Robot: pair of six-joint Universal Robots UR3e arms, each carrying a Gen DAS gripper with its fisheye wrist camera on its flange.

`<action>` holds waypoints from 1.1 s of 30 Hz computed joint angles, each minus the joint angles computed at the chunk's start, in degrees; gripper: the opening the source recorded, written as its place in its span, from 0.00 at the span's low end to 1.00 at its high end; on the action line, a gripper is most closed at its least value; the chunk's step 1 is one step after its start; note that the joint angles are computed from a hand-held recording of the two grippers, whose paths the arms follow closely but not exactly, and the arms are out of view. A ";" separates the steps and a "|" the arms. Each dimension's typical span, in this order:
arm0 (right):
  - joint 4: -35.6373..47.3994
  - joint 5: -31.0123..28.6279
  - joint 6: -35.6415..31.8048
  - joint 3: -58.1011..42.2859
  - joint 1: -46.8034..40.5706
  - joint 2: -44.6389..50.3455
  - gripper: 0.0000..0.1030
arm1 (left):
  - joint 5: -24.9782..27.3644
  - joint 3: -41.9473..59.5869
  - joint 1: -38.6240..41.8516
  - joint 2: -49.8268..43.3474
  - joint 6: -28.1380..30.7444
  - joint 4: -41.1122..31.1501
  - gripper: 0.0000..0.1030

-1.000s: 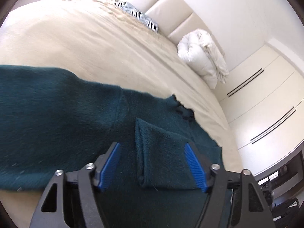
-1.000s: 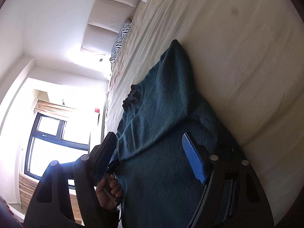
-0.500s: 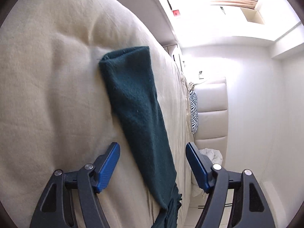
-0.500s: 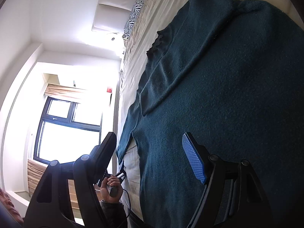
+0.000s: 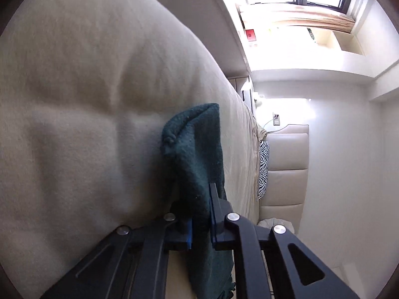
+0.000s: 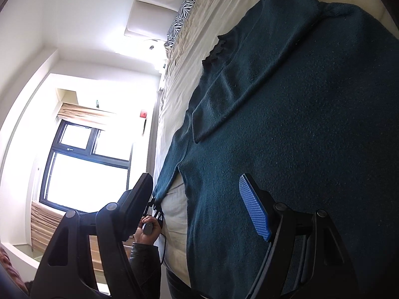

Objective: Fold small clothes

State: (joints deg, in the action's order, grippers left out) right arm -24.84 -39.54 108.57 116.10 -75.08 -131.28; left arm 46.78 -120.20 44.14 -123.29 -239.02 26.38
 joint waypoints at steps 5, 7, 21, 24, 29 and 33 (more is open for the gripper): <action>-6.03 1.62 2.65 2.62 2.70 1.13 0.70 | 10.97 14.13 -15.89 10.70 16.65 -22.06 0.10; -9.25 2.14 4.18 3.59 4.18 1.86 0.70 | 17.13 24.69 -25.43 10.16 24.07 -31.52 0.10; -60.13 7.91 36.85 4.49 23.34 23.01 0.70 | 49.47 59.86 -67.38 -16.06 50.97 -55.22 0.13; -72.46 9.26 46.18 0.64 31.34 34.04 0.70 | 47.44 54.95 -65.73 -13.43 51.47 -51.88 0.20; -86.13 11.17 59.77 -6.53 41.65 48.87 0.70 | 45.04 55.09 -64.68 -12.37 52.02 -52.34 0.29; -85.28 11.89 64.13 -16.05 47.94 57.69 0.68 | 44.21 52.92 -64.49 -11.08 51.30 -50.68 0.30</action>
State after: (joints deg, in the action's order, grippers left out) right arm -110.12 -27.65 172.70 100.04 -27.14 -73.59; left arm 90.99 -67.28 -20.35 -134.36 -187.73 -24.30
